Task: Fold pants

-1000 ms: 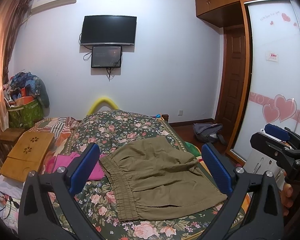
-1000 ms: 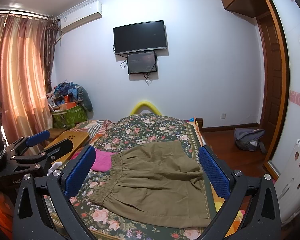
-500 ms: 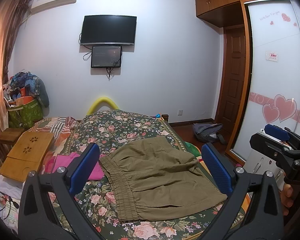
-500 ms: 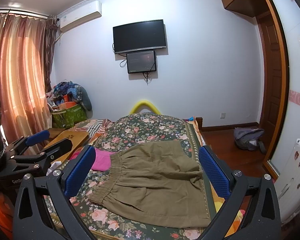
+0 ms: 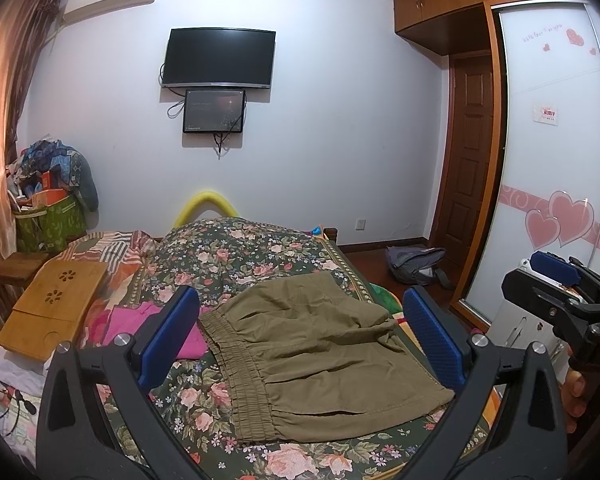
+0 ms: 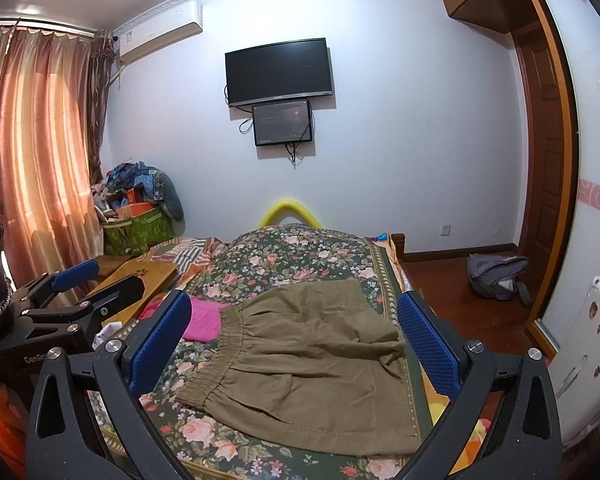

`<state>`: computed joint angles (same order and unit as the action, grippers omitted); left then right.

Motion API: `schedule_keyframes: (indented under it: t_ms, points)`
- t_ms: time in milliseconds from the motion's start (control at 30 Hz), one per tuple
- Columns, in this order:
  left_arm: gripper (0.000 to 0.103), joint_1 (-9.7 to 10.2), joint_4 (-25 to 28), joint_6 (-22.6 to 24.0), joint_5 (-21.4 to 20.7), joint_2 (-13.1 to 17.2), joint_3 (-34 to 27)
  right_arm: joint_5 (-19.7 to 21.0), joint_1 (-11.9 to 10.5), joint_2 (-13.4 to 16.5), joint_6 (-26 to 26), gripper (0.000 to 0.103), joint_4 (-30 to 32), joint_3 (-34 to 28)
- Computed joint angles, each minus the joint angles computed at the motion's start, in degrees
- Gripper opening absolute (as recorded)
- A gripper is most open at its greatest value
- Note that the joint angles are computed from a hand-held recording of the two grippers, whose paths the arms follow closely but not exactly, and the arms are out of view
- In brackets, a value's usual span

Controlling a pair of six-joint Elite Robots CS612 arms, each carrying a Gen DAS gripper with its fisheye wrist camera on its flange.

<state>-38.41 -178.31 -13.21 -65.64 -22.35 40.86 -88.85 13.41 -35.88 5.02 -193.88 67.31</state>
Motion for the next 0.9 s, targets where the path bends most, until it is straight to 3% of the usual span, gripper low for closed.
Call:
schedule_keyframes:
  t_ms: [633, 900]
  points:
    - [0.103, 0.21, 0.5, 0.1, -0.3, 0.2, -0.4, 0.0, -0.1, -0.1, 0.0, 0.103, 0.4, 0.0]
    - [0.103, 1.22, 5.1, 0.2, -0.6, 3.5, -6.6, -2.0, -0.5, 1.4, -1.5, 0.103, 2.3, -1.9]
